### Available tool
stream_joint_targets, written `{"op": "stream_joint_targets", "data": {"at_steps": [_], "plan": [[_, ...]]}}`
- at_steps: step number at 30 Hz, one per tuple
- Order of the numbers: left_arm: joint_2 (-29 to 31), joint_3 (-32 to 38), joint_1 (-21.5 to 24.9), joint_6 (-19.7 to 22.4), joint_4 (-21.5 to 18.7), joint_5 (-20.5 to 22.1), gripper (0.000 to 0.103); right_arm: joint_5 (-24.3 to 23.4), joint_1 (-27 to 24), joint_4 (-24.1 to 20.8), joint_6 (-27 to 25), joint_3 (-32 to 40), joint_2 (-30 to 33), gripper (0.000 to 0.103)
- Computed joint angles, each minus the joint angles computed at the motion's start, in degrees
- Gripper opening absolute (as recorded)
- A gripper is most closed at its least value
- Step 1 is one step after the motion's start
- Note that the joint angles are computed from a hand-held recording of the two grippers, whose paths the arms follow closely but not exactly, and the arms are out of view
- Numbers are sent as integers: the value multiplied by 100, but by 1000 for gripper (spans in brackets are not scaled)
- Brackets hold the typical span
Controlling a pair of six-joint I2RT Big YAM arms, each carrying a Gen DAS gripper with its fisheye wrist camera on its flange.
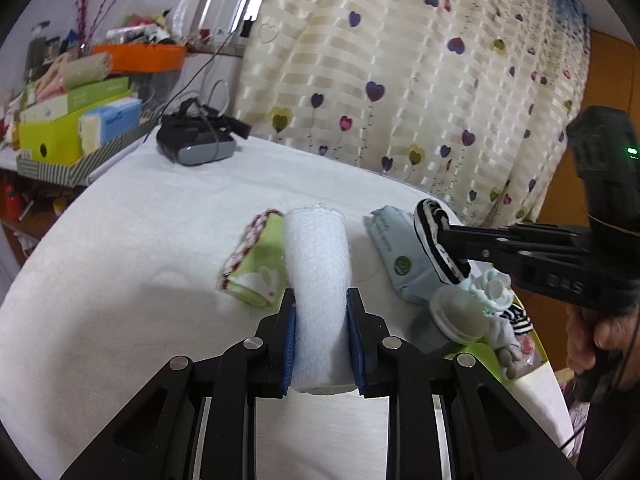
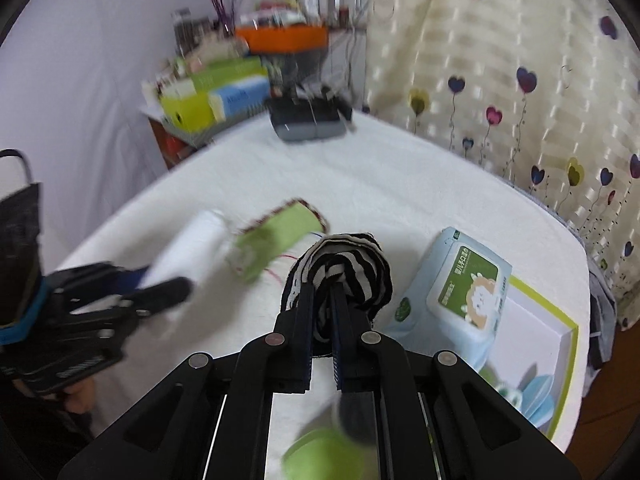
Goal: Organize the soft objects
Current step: 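Carry the white towel and striped sock toward the yellow-green box with both tools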
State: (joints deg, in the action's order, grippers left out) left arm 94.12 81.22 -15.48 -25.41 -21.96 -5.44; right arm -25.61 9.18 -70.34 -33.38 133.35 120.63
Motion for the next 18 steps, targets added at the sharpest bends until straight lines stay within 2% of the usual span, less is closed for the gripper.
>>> {"op": "stream_joint_targets", "data": {"at_steps": [4,7,13,18], "plan": [[-43,72,-179,128,-35,-80,21,-327,-150,866,256,-1185,-736,8],[-53,137,-328,212,-60,-130,21,-431,-270,1317,428,-1756,-1105,8],[-29,299,-616,376,-128,-219,21,-642,-530,1867,712,-2462,-1560,8],[24,463,-835,493,-184,-311,21,-718,-743,2148,811,-2839,-1822,8]]}}
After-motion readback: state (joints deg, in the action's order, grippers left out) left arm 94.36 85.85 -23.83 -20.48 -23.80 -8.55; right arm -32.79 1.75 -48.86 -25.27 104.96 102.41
